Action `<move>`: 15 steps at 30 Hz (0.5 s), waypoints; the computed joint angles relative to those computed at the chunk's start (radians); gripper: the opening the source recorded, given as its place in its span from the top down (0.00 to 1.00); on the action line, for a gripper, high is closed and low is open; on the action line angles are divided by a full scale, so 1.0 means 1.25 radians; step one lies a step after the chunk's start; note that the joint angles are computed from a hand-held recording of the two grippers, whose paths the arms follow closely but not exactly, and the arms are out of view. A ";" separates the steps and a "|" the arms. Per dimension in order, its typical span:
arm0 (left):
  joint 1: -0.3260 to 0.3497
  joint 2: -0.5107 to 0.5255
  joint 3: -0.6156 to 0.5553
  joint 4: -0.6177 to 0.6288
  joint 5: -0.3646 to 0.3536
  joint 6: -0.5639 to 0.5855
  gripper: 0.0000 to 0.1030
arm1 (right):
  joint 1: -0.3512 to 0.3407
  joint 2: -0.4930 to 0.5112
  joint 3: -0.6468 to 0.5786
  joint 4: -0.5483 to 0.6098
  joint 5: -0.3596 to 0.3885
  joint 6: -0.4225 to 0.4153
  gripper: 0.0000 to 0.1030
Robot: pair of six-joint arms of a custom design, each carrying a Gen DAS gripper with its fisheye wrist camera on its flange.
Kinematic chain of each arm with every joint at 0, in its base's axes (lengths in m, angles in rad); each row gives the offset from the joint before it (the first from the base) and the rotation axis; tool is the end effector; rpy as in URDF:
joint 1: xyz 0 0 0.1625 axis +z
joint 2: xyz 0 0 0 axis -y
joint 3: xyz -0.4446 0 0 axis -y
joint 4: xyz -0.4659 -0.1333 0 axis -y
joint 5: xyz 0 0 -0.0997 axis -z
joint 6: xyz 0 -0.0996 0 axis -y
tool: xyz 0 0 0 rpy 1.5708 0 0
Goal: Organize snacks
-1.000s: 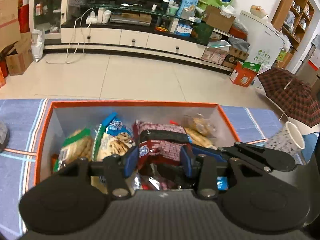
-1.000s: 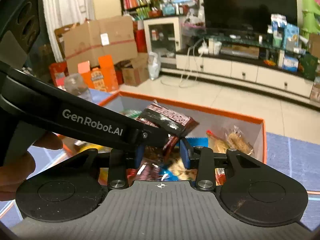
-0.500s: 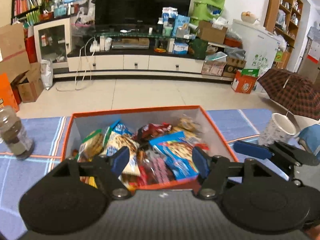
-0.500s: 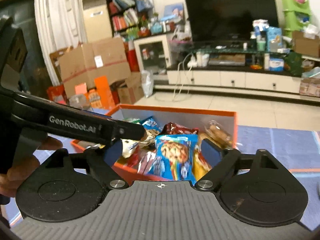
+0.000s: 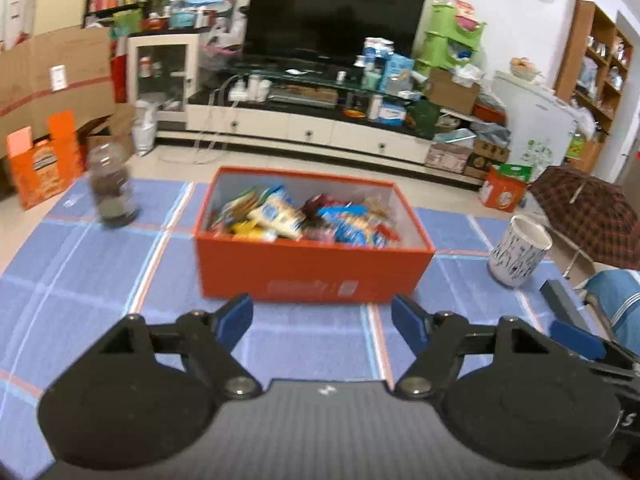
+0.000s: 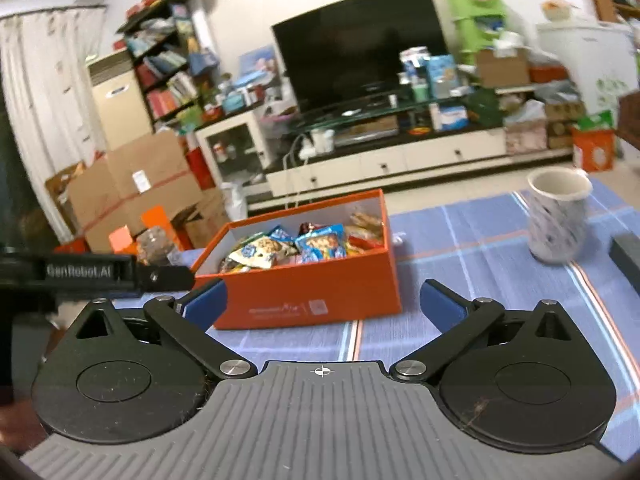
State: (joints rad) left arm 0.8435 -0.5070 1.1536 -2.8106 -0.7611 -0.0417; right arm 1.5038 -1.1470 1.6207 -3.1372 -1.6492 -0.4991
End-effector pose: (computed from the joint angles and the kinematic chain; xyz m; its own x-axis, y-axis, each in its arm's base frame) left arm -0.4327 -0.7951 0.0965 -0.8066 0.1302 -0.5765 0.5181 0.6253 -0.5836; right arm 0.0762 -0.7382 0.3981 -0.8840 -0.1002 0.4566 -0.4468 0.4682 -0.7623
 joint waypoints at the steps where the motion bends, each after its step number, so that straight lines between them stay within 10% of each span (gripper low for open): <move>1: -0.006 -0.011 0.026 -0.007 0.019 -0.008 0.28 | 0.001 -0.013 0.026 -0.017 -0.008 0.015 0.06; 15: -0.052 -0.096 0.266 -0.098 0.101 -0.067 0.27 | 0.006 -0.104 0.189 -0.072 -0.149 0.134 0.06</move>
State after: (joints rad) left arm 0.7782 -0.6270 1.4857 -2.9326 -0.6344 -0.1256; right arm 1.5109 -1.2768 1.8564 -3.2277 -1.8350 -0.3320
